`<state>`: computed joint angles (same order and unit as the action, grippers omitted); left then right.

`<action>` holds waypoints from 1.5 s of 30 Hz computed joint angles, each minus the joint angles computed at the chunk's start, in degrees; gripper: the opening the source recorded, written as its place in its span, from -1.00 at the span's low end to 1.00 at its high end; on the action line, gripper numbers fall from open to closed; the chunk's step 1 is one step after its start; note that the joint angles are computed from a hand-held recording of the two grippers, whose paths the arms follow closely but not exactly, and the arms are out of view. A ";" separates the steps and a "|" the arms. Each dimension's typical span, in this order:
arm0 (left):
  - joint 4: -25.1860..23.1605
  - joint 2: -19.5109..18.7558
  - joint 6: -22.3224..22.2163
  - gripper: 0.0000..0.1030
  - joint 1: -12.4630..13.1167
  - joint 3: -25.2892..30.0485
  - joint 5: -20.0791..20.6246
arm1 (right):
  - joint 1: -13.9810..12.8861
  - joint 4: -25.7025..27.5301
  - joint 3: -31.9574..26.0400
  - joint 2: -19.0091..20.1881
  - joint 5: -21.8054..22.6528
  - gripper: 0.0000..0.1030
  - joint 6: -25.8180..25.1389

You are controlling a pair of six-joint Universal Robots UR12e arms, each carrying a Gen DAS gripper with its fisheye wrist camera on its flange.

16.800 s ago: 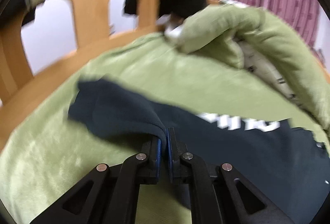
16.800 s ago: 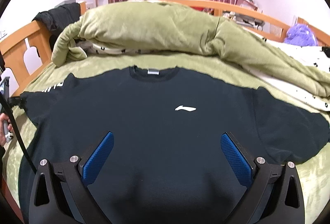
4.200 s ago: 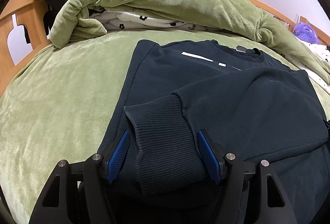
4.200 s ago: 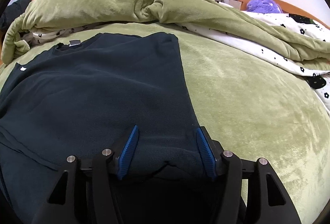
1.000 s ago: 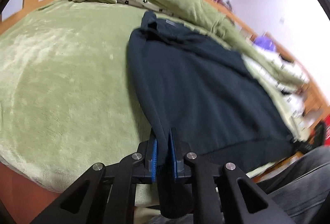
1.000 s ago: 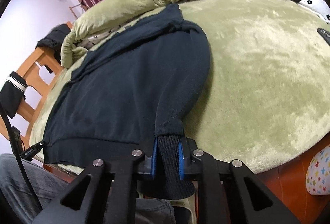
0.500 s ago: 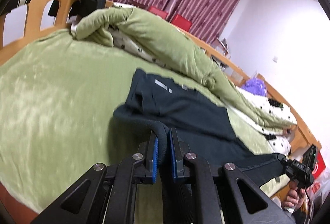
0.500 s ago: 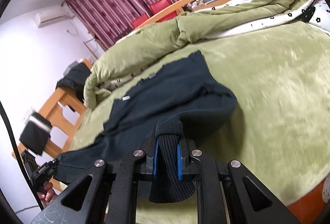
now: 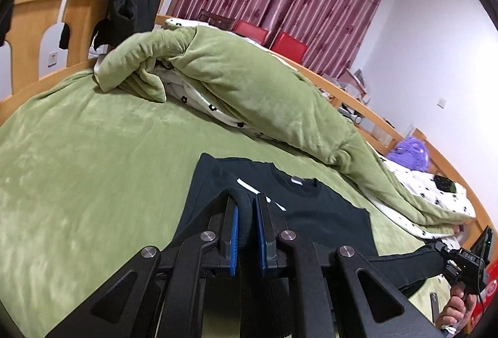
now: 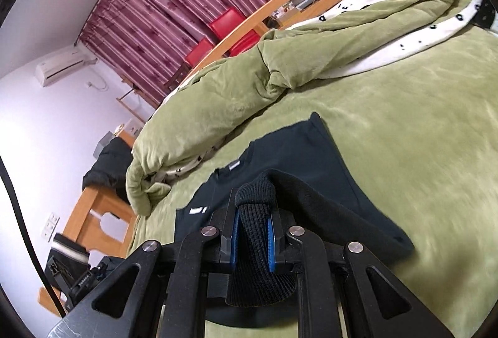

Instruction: Fold small clothes

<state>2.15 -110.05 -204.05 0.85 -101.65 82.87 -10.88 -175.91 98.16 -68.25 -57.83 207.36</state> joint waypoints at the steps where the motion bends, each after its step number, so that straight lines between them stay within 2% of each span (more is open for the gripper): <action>1: -0.67 -1.44 -0.15 -0.80 0.02 1.71 0.04 | 0.30 0.69 -2.05 1.56 -0.15 -0.73 -0.15; 11: -6.32 -11.03 1.22 -0.80 -0.58 12.92 2.17 | 2.21 7.16 -15.37 12.21 -2.88 -0.73 -2.81; 16: -8.48 -13.58 0.79 -0.76 -0.80 16.40 1.96 | 3.16 10.74 -20.68 16.25 -5.81 -0.72 -3.27; 17: -8.95 -13.80 0.60 -0.73 -0.69 16.79 1.29 | 3.25 11.20 -21.08 16.58 -6.27 -0.67 -3.48; 19: -10.35 -13.76 0.00 -0.49 -0.48 17.12 -0.01 | 3.51 12.97 -21.91 17.01 -6.69 -0.53 -5.90; 21: -9.80 -13.58 0.09 -0.01 -0.32 16.71 -1.49 | 3.94 13.66 -21.67 16.67 -8.28 -0.43 -9.50; 22: -9.14 -13.41 0.19 0.06 -0.40 16.27 -1.33 | 4.15 13.26 -20.89 16.20 -9.27 -0.29 -11.38; 23: -8.88 -13.06 0.68 0.09 -0.55 15.70 -0.87 | 4.22 13.31 -20.22 15.71 -9.92 -0.17 -12.44; 24: -8.93 -12.82 1.11 0.09 -0.64 15.38 -0.68 | 4.22 13.14 -19.44 15.20 -10.36 -0.14 -13.20; 28: -9.39 -10.57 1.87 0.10 -0.93 12.03 -0.68 | 3.81 12.38 -14.51 11.89 -11.52 -0.13 -15.55; 33: -7.02 -7.17 2.64 0.18 -1.29 5.72 -0.27 | 2.98 11.34 -7.06 6.72 -12.48 -0.09 -17.92; 35: -5.97 -5.91 3.14 0.20 -1.37 3.14 -0.56 | 2.81 10.76 -3.87 4.69 -12.99 0.07 -19.38; 40: -5.47 -3.18 2.66 0.21 -1.05 -2.01 -2.31 | 2.67 12.21 1.11 1.86 -11.98 0.15 -22.40; 45: -3.35 -2.02 -0.38 0.50 -0.29 -5.85 -5.58 | 2.88 13.43 3.38 1.43 -11.82 0.15 -21.81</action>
